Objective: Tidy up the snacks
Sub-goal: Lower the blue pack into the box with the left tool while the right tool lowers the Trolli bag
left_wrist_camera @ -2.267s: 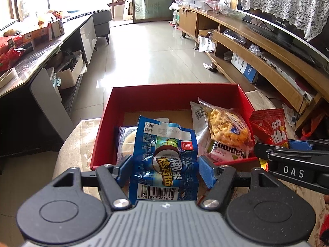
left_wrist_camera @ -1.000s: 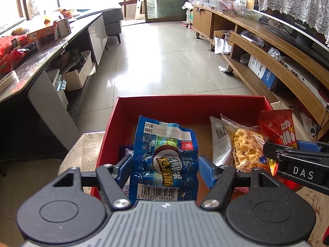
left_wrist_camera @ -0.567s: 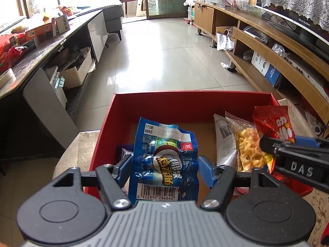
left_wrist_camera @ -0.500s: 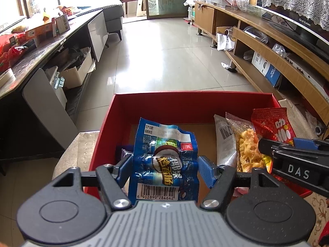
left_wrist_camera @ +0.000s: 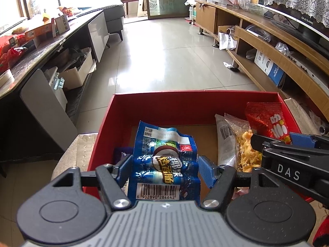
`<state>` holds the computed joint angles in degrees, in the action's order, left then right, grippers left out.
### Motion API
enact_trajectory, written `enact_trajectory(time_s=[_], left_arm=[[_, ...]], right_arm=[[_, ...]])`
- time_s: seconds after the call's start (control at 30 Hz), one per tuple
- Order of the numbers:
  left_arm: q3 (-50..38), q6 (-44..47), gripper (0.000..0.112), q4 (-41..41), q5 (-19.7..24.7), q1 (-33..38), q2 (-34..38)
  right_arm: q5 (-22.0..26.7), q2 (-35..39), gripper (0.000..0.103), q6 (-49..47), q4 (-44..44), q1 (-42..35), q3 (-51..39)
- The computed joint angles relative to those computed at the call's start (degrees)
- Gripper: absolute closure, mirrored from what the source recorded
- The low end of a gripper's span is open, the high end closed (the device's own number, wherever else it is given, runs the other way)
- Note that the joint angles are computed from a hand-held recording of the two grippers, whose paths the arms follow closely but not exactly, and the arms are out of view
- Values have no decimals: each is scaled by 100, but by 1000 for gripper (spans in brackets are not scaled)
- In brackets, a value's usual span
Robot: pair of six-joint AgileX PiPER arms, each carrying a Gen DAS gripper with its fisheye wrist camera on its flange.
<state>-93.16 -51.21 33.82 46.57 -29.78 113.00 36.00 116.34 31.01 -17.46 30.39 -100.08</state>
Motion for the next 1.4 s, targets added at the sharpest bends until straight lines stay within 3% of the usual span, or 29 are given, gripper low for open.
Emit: enact_trajectory(time_s=[0.1,0.3,0.43,0.97,1.1,1.4], left_arm=[[-39,66,49,-22,18,11,17],[-188,157,48,-85,159,0,99],[-205,212,47,-164,141,6,73],[-165,180,46,-233,105,48,-45],[-137,213,40,-379,67,94,-151],[-62,246,38,-452,67,104,-331]], right_arm=[[-51,27,38,-27,96,-47,8],[-214,-33,21,14,58,-72,97],[-247,-35,20,243,-286,1,126],[-217,-106,20,310,-330,-35,75],[-172,-172,20,337,-377,-18,79],[-95,-346,19,371,-449,-10,133]])
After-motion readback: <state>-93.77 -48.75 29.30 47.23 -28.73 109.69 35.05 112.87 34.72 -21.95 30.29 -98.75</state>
